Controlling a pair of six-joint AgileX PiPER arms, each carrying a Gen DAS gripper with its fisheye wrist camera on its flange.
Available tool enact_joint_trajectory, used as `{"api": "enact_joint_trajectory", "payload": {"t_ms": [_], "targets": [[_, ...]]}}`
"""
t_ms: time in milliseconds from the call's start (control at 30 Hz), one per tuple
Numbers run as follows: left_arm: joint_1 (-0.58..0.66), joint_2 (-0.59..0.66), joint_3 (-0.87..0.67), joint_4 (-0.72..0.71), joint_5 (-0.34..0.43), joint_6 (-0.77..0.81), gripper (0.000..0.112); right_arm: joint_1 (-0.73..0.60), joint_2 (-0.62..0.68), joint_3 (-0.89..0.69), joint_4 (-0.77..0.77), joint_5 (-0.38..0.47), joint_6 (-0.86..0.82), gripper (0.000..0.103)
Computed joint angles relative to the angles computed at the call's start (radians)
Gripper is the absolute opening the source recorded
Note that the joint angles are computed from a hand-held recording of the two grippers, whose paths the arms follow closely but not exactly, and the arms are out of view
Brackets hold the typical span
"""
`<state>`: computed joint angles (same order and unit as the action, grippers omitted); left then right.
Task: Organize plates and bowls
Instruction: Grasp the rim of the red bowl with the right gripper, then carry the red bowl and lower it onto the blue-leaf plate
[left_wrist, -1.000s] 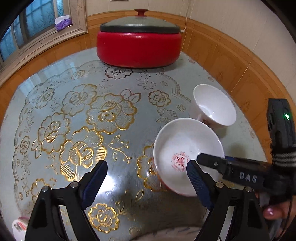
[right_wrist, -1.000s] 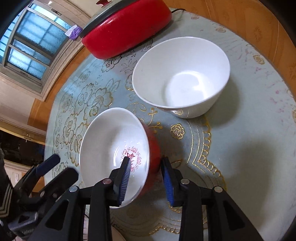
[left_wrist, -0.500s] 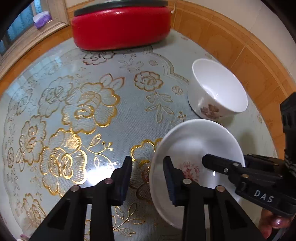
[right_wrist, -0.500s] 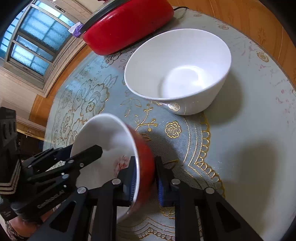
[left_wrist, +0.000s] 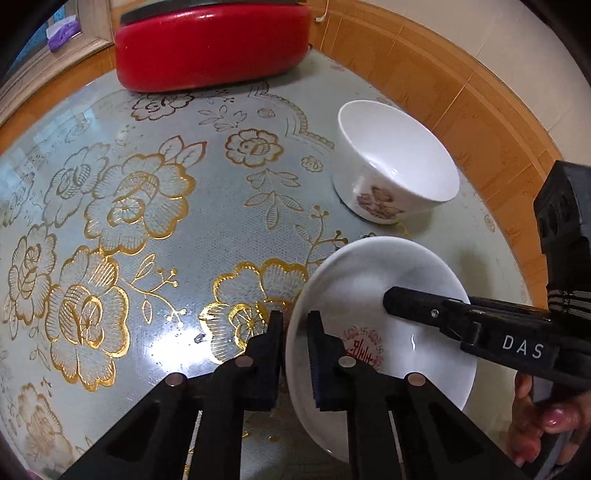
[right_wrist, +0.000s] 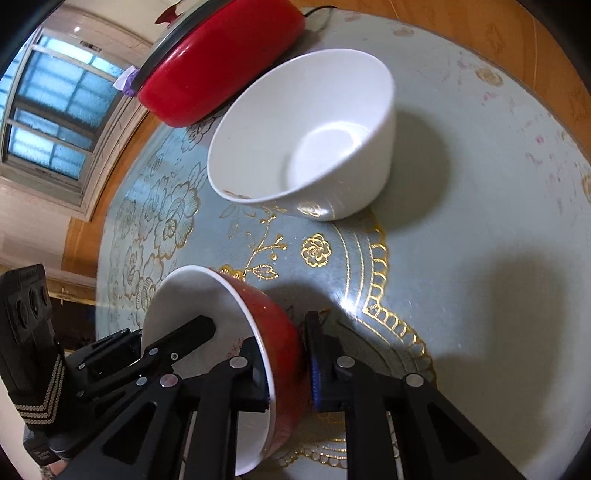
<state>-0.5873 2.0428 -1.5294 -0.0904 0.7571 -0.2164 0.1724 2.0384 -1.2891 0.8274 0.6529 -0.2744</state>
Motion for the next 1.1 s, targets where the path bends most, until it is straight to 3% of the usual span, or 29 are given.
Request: {"api": "enact_joint_trajectory", "payload": {"t_ms": [533, 1100], "targets": [[-0.020, -0.067, 0.059, 0.022, -0.034, -0.062, 0.013, -0.017, -0.065, 0.059, 0.025, 0.011, -0.012, 0.014], [-0.051, -0.294, 0.231, 0.085, -0.083, -0.163, 0.013, 0.034, -0.220, 0.093, -0.053, 0.024, 0.062, 0.015]]}}
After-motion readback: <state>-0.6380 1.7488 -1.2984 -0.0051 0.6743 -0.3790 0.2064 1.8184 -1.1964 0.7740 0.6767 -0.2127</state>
